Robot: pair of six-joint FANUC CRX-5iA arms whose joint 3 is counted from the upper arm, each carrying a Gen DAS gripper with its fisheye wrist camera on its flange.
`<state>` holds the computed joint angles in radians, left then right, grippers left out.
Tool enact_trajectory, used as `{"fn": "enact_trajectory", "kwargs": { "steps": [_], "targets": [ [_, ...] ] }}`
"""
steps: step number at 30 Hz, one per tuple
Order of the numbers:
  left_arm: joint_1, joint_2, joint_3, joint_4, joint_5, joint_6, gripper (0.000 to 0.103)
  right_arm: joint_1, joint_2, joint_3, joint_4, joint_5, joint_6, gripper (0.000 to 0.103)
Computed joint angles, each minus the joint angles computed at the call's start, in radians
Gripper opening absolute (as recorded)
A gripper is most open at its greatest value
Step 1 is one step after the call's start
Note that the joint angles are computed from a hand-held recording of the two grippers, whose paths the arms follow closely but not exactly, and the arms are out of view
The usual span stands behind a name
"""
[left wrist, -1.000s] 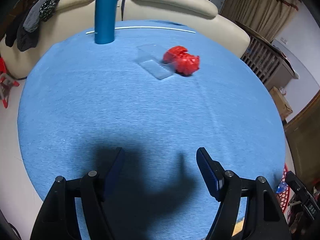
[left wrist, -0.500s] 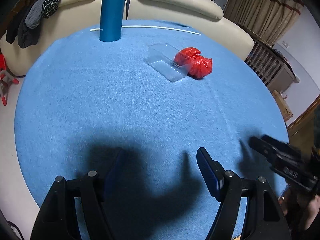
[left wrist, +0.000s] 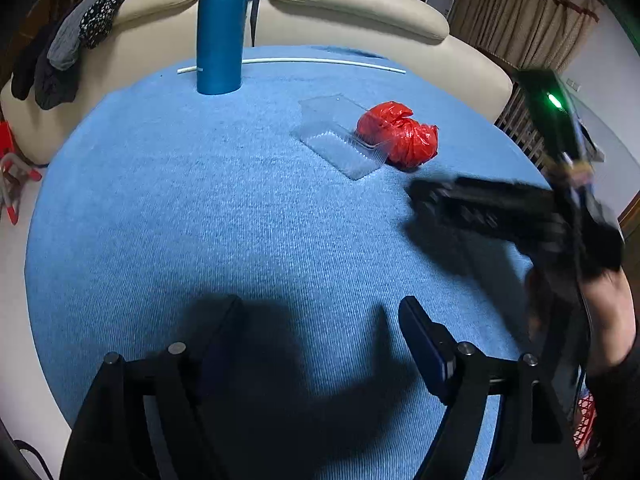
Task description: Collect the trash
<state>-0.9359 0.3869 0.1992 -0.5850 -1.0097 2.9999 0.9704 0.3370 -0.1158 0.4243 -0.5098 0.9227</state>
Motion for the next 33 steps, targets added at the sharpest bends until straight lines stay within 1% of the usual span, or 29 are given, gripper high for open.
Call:
{"fn": "enact_trajectory", "kwargs": {
  "steps": [5,8,9,10,11,13,18,20,23,25,27,28,29,30,32,33],
  "targets": [
    [0.018,0.006,0.009,0.015,-0.001,-0.018,0.082,-0.010,0.072,0.096,-0.020,0.026,0.082,0.066],
    [0.040,-0.004,-0.004,0.034,0.022,-0.015,0.082,-0.013,0.104,0.142,-0.048,0.036,0.128,0.066],
    [0.045,-0.005,-0.006,0.038,0.026,-0.009,0.082,-0.016,0.113,0.162,-0.082,0.031,0.160,0.062],
    [0.053,-0.011,-0.012,0.039,0.032,0.011,0.082,-0.020,0.120,0.190,-0.146,0.024,0.216,0.052],
    [0.057,-0.013,-0.014,0.036,0.034,0.027,0.082,-0.023,0.123,0.204,-0.176,0.018,0.242,0.047],
    [0.069,-0.015,-0.009,0.028,0.031,0.044,0.082,-0.029,0.119,0.211,-0.227,0.017,0.283,0.047],
    [0.102,0.008,0.056,-0.004,0.000,-0.004,0.082,-0.040,0.069,0.141,-0.261,0.048,0.259,0.047],
    [0.138,0.029,0.087,0.031,0.015,-0.066,0.082,-0.052,0.035,0.097,-0.274,0.065,0.227,0.047],
    [0.178,0.047,0.114,0.086,0.051,-0.099,0.082,-0.063,-0.013,0.027,-0.261,0.088,0.178,0.047],
    [0.189,0.073,0.170,0.086,0.018,-0.089,0.082,-0.070,-0.039,-0.010,-0.256,0.102,0.153,0.047],
    [0.204,0.095,0.220,0.091,0.003,-0.070,0.083,-0.075,-0.062,-0.040,-0.254,0.115,0.130,0.047],
    [0.202,0.112,0.251,0.091,-0.022,-0.068,0.086,-0.077,-0.071,-0.051,-0.256,0.121,0.123,0.047],
    [0.204,0.148,0.312,0.090,-0.083,-0.079,0.087,-0.080,-0.079,-0.060,-0.262,0.125,0.119,0.047],
    [0.205,0.198,0.391,0.089,-0.164,-0.097,0.087,-0.082,-0.086,-0.065,-0.275,0.126,0.119,0.047],
    [0.216,0.264,0.479,0.101,-0.243,-0.130,0.087,-0.081,-0.096,-0.073,-0.289,0.130,0.122,0.047],
    [0.217,0.283,0.502,0.106,-0.272,-0.143,0.087,-0.079,-0.103,-0.081,-0.290,0.133,0.118,0.047]
  ]
}}
